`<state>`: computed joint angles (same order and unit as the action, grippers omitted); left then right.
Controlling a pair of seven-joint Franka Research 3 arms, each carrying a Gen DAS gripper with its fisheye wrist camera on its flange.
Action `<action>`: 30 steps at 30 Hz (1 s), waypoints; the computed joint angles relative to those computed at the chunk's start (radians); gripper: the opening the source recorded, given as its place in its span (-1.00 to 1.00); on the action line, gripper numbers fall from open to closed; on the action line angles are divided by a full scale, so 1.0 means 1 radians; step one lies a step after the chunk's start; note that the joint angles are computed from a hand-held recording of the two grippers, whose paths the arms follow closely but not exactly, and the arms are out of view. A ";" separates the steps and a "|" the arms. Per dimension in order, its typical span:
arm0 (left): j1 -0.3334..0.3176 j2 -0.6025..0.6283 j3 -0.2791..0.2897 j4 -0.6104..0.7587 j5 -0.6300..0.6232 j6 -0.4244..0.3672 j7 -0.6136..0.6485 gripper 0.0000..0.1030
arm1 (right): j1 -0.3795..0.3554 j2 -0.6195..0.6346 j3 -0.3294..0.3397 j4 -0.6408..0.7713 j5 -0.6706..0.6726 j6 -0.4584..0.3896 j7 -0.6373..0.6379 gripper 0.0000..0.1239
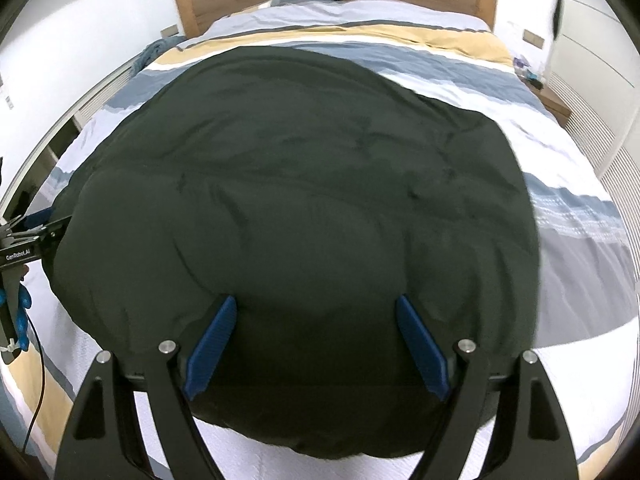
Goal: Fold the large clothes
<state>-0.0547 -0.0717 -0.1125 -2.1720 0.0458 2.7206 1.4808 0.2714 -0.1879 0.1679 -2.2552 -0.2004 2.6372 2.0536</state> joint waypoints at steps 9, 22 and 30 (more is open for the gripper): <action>0.027 -0.027 0.041 0.011 -0.095 -0.027 0.067 0.99 | -0.121 -0.195 -0.042 -0.150 0.044 0.014 0.078 0.33; 0.134 0.124 0.069 0.199 -0.495 -0.244 0.285 0.99 | 0.044 -0.084 -0.281 -0.172 0.778 0.115 -0.336 0.33; 0.281 0.341 0.000 0.395 -0.826 -0.524 0.454 0.99 | 0.038 0.113 -0.320 -0.037 1.127 -0.042 -0.627 0.62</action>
<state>0.2266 0.2688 -0.1130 -1.7774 -0.7802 2.1970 1.9344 0.3096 -0.0748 -0.1523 -2.2921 0.9268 2.5948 1.4266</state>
